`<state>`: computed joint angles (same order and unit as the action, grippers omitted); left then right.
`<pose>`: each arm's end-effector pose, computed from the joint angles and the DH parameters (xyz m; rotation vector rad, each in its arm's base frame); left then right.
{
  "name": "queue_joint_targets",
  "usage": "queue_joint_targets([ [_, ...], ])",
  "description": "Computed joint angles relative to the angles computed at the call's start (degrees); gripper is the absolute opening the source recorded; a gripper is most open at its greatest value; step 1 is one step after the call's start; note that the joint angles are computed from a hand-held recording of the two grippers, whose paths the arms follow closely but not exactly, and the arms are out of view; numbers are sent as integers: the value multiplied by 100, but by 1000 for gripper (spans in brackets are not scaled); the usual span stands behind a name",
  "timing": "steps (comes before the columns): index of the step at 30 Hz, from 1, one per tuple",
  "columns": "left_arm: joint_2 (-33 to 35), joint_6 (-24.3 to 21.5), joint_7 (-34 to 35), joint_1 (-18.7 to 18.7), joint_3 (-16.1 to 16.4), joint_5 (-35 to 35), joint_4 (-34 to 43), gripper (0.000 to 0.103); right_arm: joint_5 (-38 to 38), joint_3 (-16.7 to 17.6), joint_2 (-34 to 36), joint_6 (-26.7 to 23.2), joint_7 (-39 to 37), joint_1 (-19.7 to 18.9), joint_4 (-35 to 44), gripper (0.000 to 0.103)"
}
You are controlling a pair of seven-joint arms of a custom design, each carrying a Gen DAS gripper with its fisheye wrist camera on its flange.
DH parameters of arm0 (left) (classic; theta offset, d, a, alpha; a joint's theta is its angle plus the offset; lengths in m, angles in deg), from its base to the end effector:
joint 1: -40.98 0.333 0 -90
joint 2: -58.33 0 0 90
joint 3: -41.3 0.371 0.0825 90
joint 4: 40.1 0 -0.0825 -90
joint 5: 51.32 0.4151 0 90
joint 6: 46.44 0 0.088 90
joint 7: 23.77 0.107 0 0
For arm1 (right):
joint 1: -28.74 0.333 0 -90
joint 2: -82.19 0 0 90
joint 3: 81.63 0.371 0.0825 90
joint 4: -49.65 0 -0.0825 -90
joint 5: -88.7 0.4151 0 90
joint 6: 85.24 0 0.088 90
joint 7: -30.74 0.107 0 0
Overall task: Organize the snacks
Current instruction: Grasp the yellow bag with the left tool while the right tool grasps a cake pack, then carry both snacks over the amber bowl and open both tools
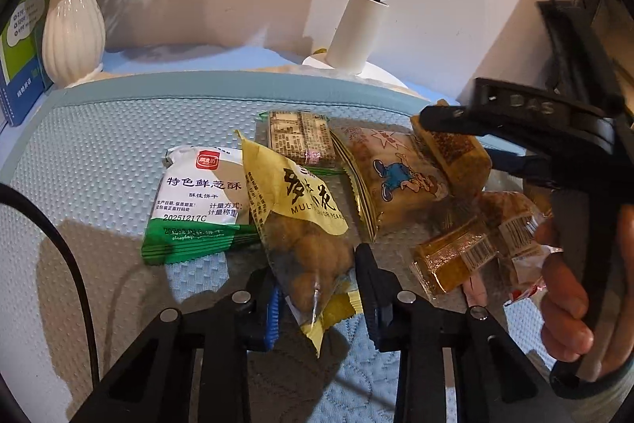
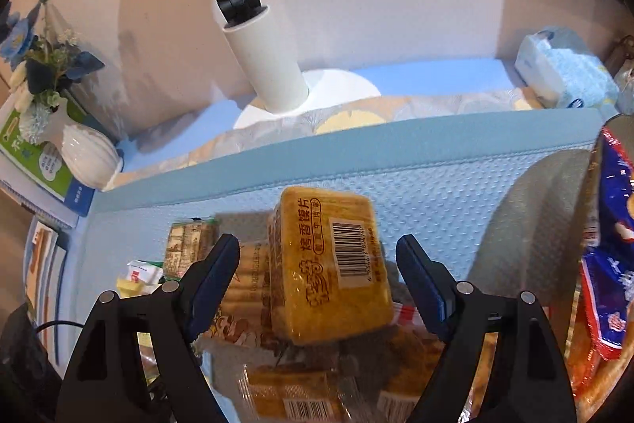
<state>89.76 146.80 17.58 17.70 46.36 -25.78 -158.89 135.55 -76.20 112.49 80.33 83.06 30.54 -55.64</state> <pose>0.6190 -0.2595 0.2628 -1.9558 1.9028 -0.9824 0.7244 0.0405 0.3106 -1.7896 1.7691 -0.2489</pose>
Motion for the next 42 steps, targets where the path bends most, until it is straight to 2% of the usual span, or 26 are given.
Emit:
queue_joint_targets([
  [1,-7,68,-1,-2,5,-4,-31,30,15,27,40,-118,-8,-39,59,79],
  [4,-50,293,70,-146,161,-141,-156,29,-125,-128,112,-243,231,68,104,61],
  [6,-90,340,179,-162,161,-212,-222,29,106,85,70,-97,-52,-102,18,61],
  [8,-140,337,274,-179,146,-282,-282,28,236,157,-1,83,-213,-127,-104,61],
  [12,-315,431,532,-458,354,-553,-531,28,842,537,-211,422,-806,-394,-356,60],
  [17,-531,673,730,-101,3,-630,-863,28,1855,851,-570,607,-1811,-613,-591,60],
  [20,-725,839,1076,-290,134,-972,-1118,28,2543,943,-863,531,-2450,-701,-771,60],
  [22,-863,874,1323,-344,128,-1155,-1195,28,2960,932,-1075,550,-2867,-701,-913,60],
  [26,-1038,908,1738,-307,-83,-1315,-1096,28,3502,678,-1518,752,-3361,-602,-1224,60],
  [29,-1018,725,2218,-611,-12,-1521,-723,28,4085,427,-1782,864,-3866,-594,-1369,60],
  [30,-1000,691,2256,-560,-112,-1484,-620,28,4229,318,-1856,923,-3994,-586,-1402,60],
  [33,-815,484,1861,174,-970,-658,-45,28,4716,-20,-1963,1113,-4424,-542,-1398,60],
  [34,-665,340,1660,522,-1401,-264,259,28,4818,-130,-1965,1160,-4507,-515,-1381,60],
  [35,-517,208,1555,703,-1655,-22,524,28,4858,-254,-1954,1201,-4515,-503,-1357,61],
  [38,-94,-213,1464,864,-2098,454,1229,28,4728,-590,-1872,1199,-4277,-463,-1309,61],
  [40,264,-552,1506,1161,-2661,771,1687,28,4503,-745,-1766,1177,-3982,-521,-1266,61],
  [42,546,-833,1621,1317,-3058,915,2014,28,4232,-810,-1653,1139,-3652,-603,-1226,61],
])
